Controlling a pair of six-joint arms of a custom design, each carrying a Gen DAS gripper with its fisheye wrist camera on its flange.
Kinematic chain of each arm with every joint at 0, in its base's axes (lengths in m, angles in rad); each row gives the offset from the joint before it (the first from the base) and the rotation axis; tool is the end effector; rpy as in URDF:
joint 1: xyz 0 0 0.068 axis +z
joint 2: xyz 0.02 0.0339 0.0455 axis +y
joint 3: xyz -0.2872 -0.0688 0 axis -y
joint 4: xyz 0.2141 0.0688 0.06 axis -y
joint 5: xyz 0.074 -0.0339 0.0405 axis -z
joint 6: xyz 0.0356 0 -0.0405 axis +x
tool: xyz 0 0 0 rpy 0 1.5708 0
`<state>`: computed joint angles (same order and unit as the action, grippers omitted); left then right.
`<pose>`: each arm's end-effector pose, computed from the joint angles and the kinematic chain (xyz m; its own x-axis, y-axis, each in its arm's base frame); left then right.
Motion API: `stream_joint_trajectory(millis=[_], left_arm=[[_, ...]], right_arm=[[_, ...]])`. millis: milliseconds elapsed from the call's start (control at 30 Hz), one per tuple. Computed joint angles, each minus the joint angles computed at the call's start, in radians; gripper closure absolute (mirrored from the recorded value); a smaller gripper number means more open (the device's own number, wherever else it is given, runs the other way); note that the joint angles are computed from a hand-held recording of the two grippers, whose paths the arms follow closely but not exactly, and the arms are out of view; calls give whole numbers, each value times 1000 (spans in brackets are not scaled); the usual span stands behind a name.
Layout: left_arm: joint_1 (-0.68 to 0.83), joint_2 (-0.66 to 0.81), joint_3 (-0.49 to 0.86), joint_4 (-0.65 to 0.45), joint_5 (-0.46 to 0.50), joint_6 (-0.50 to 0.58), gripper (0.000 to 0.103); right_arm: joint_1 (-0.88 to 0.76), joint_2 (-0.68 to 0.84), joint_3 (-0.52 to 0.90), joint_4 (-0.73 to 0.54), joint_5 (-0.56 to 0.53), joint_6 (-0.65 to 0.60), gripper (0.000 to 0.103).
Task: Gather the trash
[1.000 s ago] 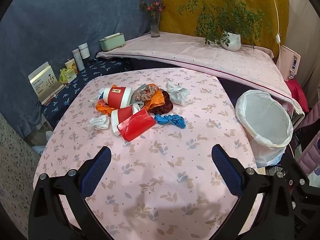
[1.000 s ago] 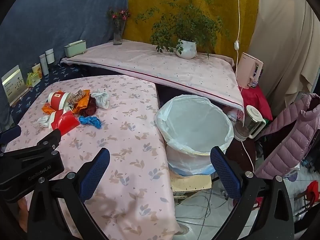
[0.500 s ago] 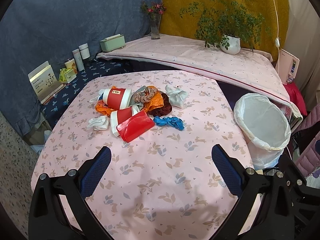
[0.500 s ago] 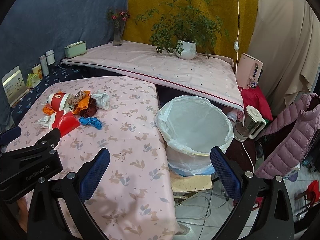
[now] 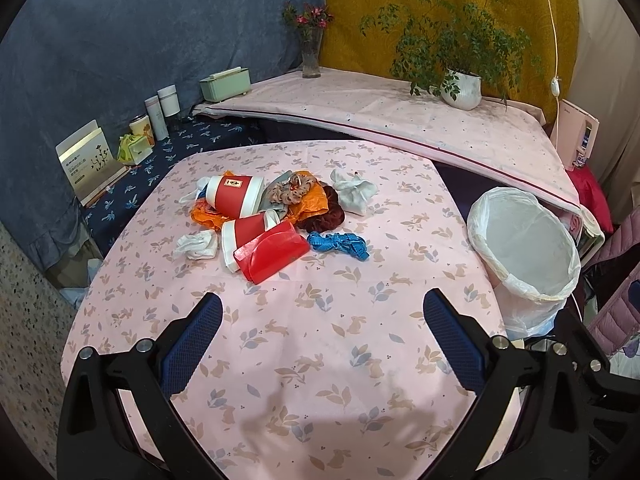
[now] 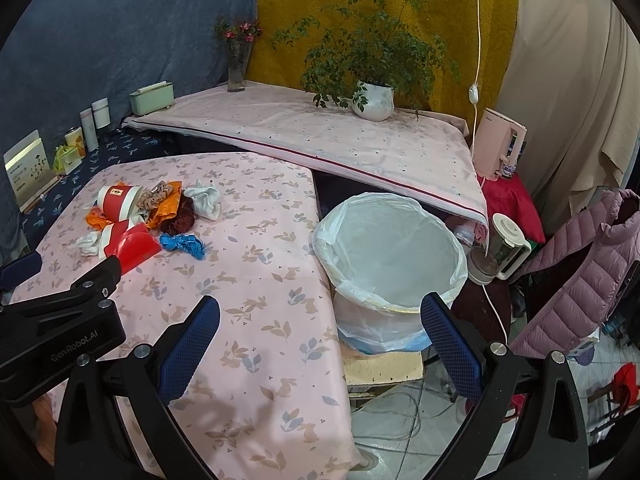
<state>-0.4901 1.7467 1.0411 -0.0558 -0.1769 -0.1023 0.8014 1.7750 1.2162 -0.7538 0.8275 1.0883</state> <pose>0.3127 -0.1597 0.2279 -0.6414 0.2282 -0.7325 0.2870 0.9568 0.0469 0.2391 0.2092 0.2373 -0.6269 0.2144 -0.7490 0.4310 0.8963 -0.1041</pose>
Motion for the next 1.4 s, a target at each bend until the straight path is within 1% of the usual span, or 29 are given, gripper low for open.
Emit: stream_joint_trajectory(millis=[233,733,933,1400], left_arm=[[0,1,-1,1,1,-1,7],[3,2,9,-9,6,0,7],[4,2,9,-10,7,1,7],[3,3,11,-11,6,1,7]], right_arm=[[4,5,18,-19,3,8,7],[3,6,17,-16,6,7,7],[-24,-1,43,-22,0,-27,7],[-30,-10,12,2,4,-27,7]])
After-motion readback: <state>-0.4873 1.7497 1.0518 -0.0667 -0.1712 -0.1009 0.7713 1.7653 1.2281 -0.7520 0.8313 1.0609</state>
